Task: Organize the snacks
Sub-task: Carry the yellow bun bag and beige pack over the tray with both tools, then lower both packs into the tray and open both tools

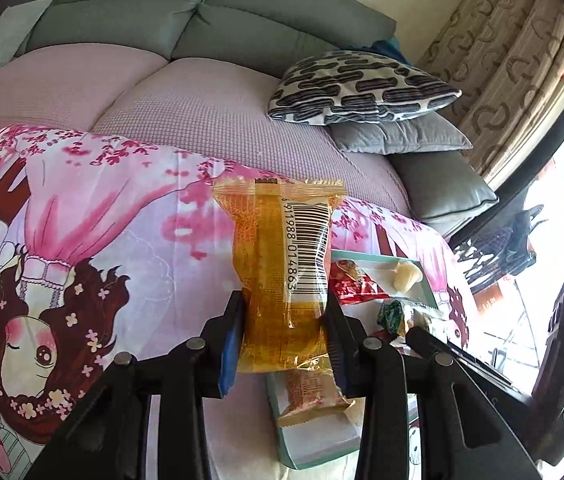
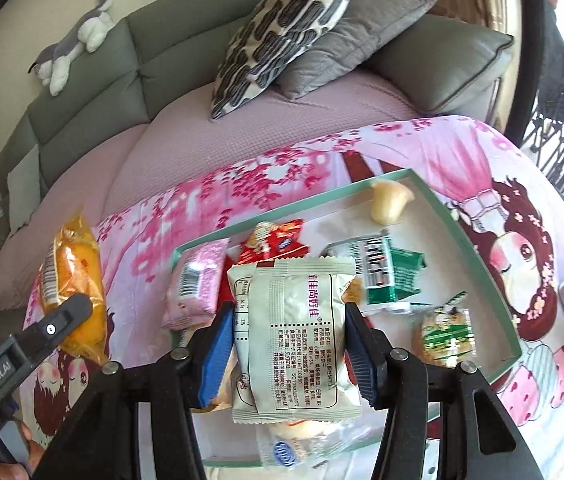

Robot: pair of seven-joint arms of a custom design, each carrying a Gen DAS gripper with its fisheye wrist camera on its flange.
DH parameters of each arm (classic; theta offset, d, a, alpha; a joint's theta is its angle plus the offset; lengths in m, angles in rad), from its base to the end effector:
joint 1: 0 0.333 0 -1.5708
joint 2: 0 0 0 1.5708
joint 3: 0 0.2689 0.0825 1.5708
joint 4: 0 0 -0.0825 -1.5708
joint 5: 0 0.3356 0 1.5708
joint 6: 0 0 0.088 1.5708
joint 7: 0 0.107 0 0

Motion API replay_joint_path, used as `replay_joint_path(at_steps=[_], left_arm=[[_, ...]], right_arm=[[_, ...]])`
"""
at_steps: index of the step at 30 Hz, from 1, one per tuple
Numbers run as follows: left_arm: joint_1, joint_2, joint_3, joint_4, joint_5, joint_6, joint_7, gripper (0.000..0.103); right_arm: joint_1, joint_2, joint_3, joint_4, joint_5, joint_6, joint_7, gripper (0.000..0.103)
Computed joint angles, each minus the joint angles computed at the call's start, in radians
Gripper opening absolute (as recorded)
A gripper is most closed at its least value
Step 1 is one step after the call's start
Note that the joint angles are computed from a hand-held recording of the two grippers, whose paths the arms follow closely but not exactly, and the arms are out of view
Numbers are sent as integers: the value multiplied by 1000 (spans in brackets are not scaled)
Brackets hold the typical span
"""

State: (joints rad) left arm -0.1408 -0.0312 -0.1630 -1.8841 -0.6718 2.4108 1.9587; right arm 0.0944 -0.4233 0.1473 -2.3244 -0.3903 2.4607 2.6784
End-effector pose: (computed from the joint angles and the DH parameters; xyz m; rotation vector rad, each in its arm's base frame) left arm 0.5245 -0.1694 0.5470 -1.7067 2.3424 -1.1901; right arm 0.4268 0.1124 0.5350 -1.1774 2.3024 -0.5929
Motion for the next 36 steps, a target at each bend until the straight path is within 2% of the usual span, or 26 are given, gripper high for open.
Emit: replay_joint_path(at_steps=[7, 11, 25, 36], left_arm=[[-46, -8, -31, 2, -5, -42, 66, 39], [-69, -6, -42, 3, 11, -54, 71, 39], [-101, 35, -65, 7, 113, -51, 21, 39], [-102, 61, -72, 26, 147, -49, 3, 39]], right_arm=[[-69, -122, 5, -79, -45, -60, 75, 56], [-83, -153, -4, -105, -40, -67, 84, 56], [-65, -104, -17, -106, 13, -59, 26, 56], [-41, -47, -31, -78, 46, -79, -23, 56]])
